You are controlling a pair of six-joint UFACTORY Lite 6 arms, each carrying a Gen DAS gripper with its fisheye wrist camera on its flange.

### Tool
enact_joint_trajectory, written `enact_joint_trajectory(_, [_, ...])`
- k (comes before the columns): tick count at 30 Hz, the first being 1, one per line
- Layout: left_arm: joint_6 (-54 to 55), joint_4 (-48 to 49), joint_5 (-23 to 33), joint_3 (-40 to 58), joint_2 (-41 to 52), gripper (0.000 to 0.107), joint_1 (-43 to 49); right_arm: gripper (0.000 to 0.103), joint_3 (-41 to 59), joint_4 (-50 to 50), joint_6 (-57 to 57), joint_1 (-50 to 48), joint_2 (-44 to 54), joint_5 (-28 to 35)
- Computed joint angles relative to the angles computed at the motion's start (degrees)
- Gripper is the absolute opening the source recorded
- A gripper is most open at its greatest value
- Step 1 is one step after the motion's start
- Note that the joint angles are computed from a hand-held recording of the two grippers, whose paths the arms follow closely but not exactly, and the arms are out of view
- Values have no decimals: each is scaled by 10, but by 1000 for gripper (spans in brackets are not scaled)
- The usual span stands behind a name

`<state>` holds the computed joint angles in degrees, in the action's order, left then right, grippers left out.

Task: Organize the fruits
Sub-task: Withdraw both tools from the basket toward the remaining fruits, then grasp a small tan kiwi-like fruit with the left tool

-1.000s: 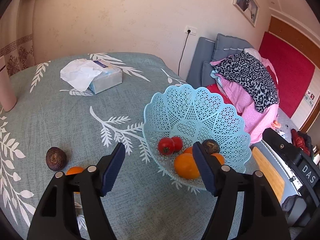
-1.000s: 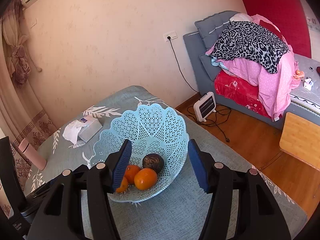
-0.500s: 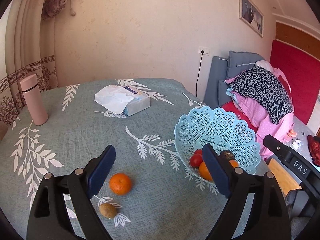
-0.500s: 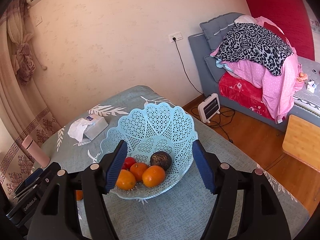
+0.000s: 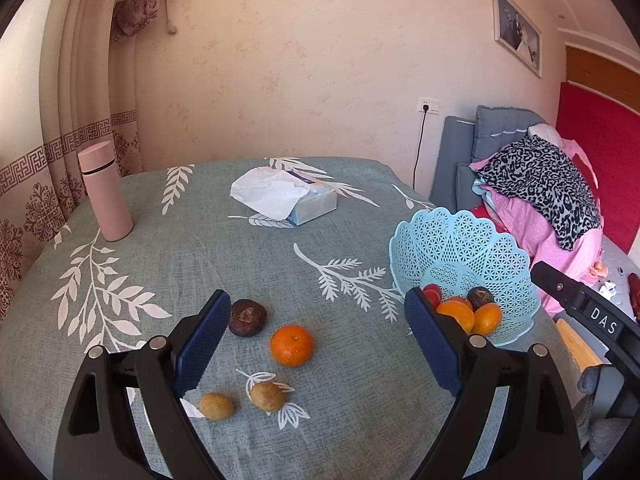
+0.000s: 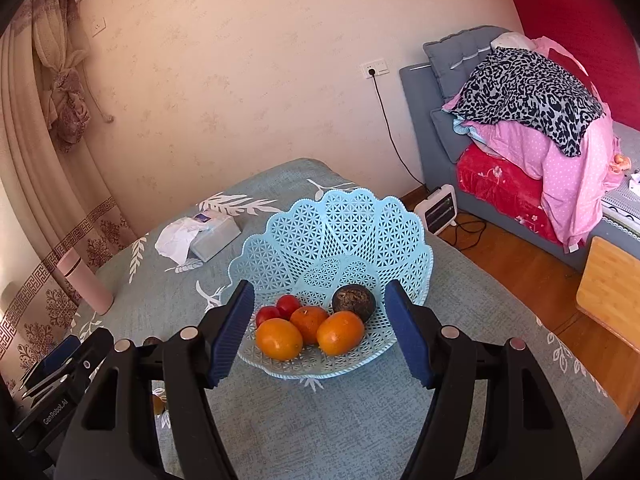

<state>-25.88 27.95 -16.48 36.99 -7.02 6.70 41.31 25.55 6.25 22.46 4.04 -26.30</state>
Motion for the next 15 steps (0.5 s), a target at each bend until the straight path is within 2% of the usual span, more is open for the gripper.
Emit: enact_joint_trajectory(15, [-116,144,-39,-3,37,88,126,69,27,30,-30,47,49,-7])
